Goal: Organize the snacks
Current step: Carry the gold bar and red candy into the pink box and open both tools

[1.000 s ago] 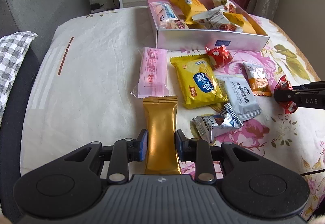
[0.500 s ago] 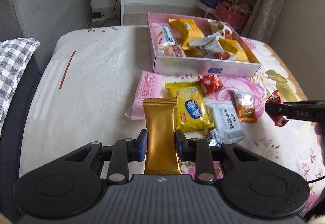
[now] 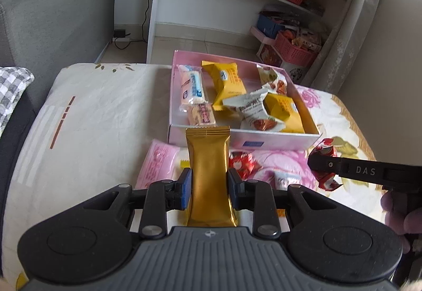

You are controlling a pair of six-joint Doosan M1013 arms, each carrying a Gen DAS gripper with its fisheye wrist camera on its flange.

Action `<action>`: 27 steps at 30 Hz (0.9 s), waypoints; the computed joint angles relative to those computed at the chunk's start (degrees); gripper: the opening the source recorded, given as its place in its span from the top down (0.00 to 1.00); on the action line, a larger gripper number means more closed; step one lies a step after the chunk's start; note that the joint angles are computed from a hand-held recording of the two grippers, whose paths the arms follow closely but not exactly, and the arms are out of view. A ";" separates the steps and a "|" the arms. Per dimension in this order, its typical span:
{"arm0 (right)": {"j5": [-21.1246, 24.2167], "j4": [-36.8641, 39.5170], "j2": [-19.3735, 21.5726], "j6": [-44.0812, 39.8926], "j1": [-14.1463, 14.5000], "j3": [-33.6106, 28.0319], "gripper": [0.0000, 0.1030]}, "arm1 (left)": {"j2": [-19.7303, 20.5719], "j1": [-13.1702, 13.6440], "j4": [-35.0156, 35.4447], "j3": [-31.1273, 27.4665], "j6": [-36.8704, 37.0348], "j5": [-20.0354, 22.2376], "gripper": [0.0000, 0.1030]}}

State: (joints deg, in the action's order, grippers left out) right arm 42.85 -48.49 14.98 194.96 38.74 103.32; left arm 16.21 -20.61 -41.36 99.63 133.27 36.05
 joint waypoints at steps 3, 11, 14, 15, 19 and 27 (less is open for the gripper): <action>-1.01 -0.82 0.12 1.34 -0.80 -0.14 0.78 | 0.69 -0.61 -0.87 -0.67 -1.58 -0.63 0.75; -4.78 -6.55 0.34 6.23 -2.72 0.45 0.78 | 2.43 -2.12 -2.93 -2.35 -3.69 -3.29 0.75; -8.00 -9.61 -0.10 9.34 -4.09 1.28 0.78 | 3.13 -2.66 -2.61 -3.19 -3.59 -4.32 0.75; -8.57 -10.74 -0.12 10.05 -4.48 1.37 0.78 | 3.38 -2.72 -2.49 -3.49 -3.74 -4.51 0.75; -11.43 -16.86 0.08 14.64 -6.19 1.79 0.78 | 4.41 -3.08 -0.07 -4.85 -6.76 -5.10 0.75; -14.66 -23.52 2.11 20.19 -8.83 0.84 0.78 | 7.47 -4.36 6.24 -8.68 -13.44 -6.03 0.75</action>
